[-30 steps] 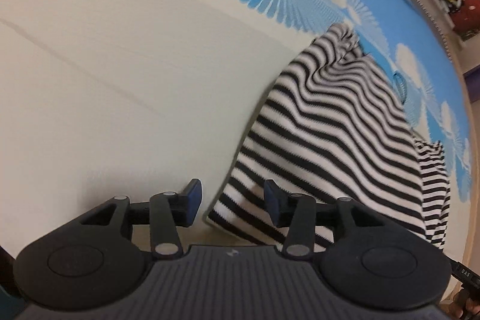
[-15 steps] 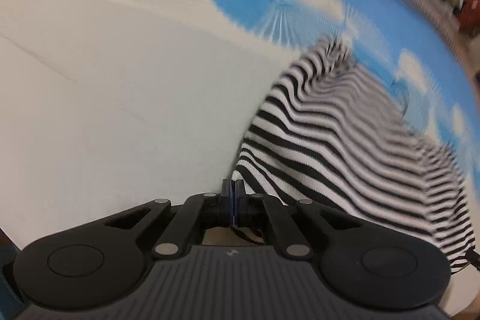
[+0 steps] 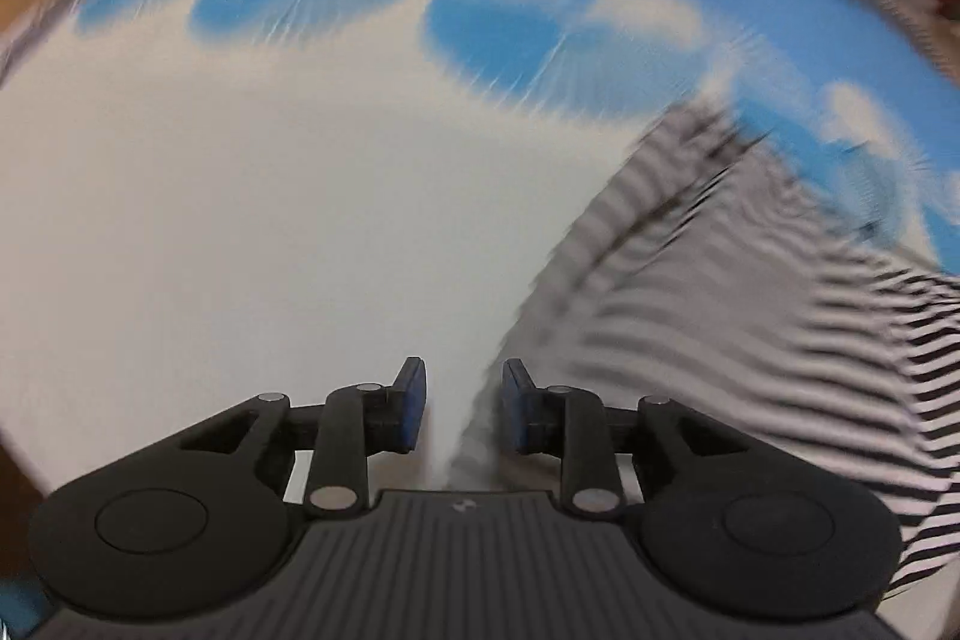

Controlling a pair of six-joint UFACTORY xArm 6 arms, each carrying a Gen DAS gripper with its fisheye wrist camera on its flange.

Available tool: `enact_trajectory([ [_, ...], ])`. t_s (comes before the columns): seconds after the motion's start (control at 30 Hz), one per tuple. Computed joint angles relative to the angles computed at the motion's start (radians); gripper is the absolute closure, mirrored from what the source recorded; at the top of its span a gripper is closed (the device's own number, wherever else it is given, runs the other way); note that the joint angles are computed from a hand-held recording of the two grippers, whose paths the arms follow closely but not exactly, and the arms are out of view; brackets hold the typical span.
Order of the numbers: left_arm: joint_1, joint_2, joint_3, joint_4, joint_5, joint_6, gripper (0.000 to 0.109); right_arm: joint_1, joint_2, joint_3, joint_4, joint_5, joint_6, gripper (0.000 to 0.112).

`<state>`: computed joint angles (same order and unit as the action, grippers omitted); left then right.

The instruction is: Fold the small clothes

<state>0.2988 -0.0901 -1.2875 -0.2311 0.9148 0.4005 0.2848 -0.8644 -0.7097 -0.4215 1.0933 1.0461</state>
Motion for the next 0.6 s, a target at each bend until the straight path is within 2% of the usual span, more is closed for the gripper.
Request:
enact_trajectory([
  [0.1, -0.019, -0.019, 0.004, -0.200, 0.017, 0.132, 0.079, -0.009, -0.001, 0.035, 0.016, -0.155, -0.056, 0.085],
  [0.17, -0.038, -0.018, -0.001, -0.256, 0.075, 0.176, 0.077, -0.011, 0.022, 0.052, 0.044, -0.234, -0.099, 0.083],
  [0.2, -0.042, -0.009, -0.015, -0.267, 0.121, 0.189, 0.072, -0.012, 0.035, 0.062, 0.069, -0.259, -0.123, 0.081],
  [0.27, -0.065, 0.008, -0.027, -0.237, 0.175, 0.177, 0.065, -0.001, 0.100, 0.037, 0.107, -0.216, -0.165, 0.078],
  [0.33, -0.104, 0.038, -0.035, -0.131, 0.184, 0.130, 0.064, 0.010, 0.197, -0.016, 0.125, -0.107, -0.207, 0.073],
  [0.37, -0.111, 0.059, -0.049, -0.086, 0.198, 0.117, 0.064, 0.015, 0.224, -0.026, 0.116, -0.084, -0.209, 0.070],
  [0.4, -0.121, 0.082, -0.062, -0.051, 0.211, 0.093, 0.062, 0.014, 0.239, -0.033, 0.102, -0.086, -0.207, 0.065],
  [0.5, -0.116, 0.122, -0.103, -0.055, 0.235, 0.045, 0.059, 0.003, 0.238, -0.029, 0.051, -0.124, -0.172, 0.065],
  [0.53, -0.117, 0.127, -0.115, -0.061, 0.228, 0.025, 0.059, 0.001, 0.229, -0.025, 0.009, -0.146, -0.136, 0.064],
  [0.6, -0.113, 0.108, -0.098, -0.121, 0.153, 0.022, 0.057, -0.001, 0.218, -0.016, -0.091, -0.187, -0.061, 0.059],
])
